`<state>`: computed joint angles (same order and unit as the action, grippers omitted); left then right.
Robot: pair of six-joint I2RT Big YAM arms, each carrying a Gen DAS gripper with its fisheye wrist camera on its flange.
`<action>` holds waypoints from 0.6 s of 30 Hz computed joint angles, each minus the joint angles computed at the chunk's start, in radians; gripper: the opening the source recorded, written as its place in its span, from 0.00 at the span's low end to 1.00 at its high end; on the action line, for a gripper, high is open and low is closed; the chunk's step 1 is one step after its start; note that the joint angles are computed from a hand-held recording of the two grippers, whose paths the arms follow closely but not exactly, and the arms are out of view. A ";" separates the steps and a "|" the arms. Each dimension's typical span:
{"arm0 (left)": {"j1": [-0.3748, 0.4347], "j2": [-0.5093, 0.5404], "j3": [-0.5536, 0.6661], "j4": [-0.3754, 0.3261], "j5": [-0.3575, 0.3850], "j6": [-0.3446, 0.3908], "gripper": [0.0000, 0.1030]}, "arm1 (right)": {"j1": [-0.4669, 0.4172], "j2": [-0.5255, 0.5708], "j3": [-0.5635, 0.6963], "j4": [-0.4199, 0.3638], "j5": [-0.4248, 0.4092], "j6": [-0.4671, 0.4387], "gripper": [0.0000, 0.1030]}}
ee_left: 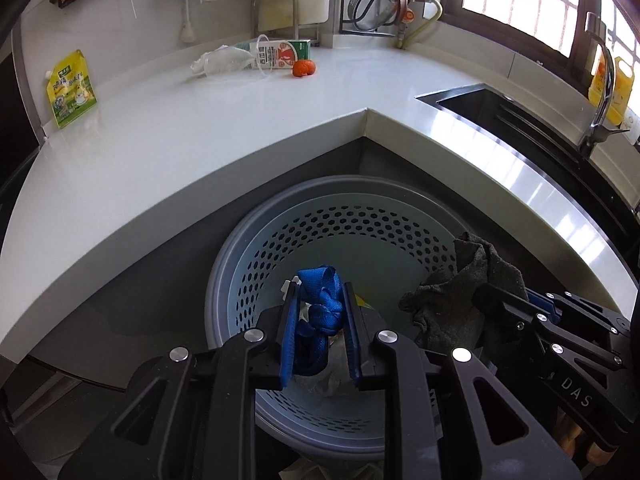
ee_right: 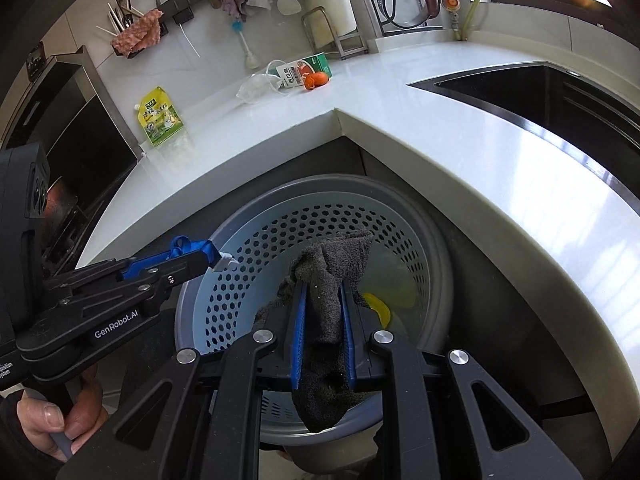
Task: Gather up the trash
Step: 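Carry the blue cap and grey cloth over the basket with both tools, then open both tools to drop the cap and cloth into the basket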
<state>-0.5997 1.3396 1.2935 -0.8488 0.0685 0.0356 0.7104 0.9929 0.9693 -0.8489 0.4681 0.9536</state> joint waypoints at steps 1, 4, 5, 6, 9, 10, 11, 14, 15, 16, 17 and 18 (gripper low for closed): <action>0.001 0.001 -0.003 0.000 -0.002 -0.002 0.21 | 0.001 0.000 -0.001 -0.002 0.001 0.001 0.15; 0.004 0.009 -0.006 -0.001 0.000 -0.009 0.21 | 0.002 0.005 -0.002 -0.007 -0.001 0.002 0.15; 0.004 0.013 -0.005 -0.004 0.000 -0.012 0.22 | 0.002 0.006 -0.003 -0.007 -0.001 0.001 0.15; 0.005 0.019 -0.002 -0.011 0.002 -0.015 0.22 | 0.001 0.007 -0.004 -0.005 -0.004 -0.001 0.15; 0.007 0.037 0.010 -0.024 0.010 -0.020 0.22 | -0.008 0.015 -0.004 -0.001 -0.018 -0.003 0.15; 0.007 0.038 0.011 -0.023 0.008 -0.021 0.22 | -0.011 0.019 -0.002 -0.002 -0.022 -0.006 0.15; 0.008 0.039 0.011 -0.022 0.008 -0.022 0.23 | -0.014 0.022 -0.001 -0.001 -0.024 -0.008 0.15; 0.008 0.040 0.009 -0.018 0.003 -0.027 0.24 | -0.017 0.024 -0.001 0.005 -0.028 -0.010 0.15; 0.009 0.042 0.010 -0.021 0.004 -0.028 0.24 | -0.018 0.023 -0.003 0.006 -0.029 -0.012 0.15; 0.009 0.043 0.011 -0.024 0.004 -0.030 0.25 | -0.019 0.024 -0.003 0.005 -0.031 -0.013 0.15; 0.008 0.044 0.012 -0.026 0.003 -0.031 0.25 | -0.020 0.025 -0.002 0.004 -0.033 -0.014 0.15; 0.009 0.045 0.013 -0.028 0.004 -0.030 0.25 | -0.021 0.026 -0.003 0.003 -0.034 -0.015 0.15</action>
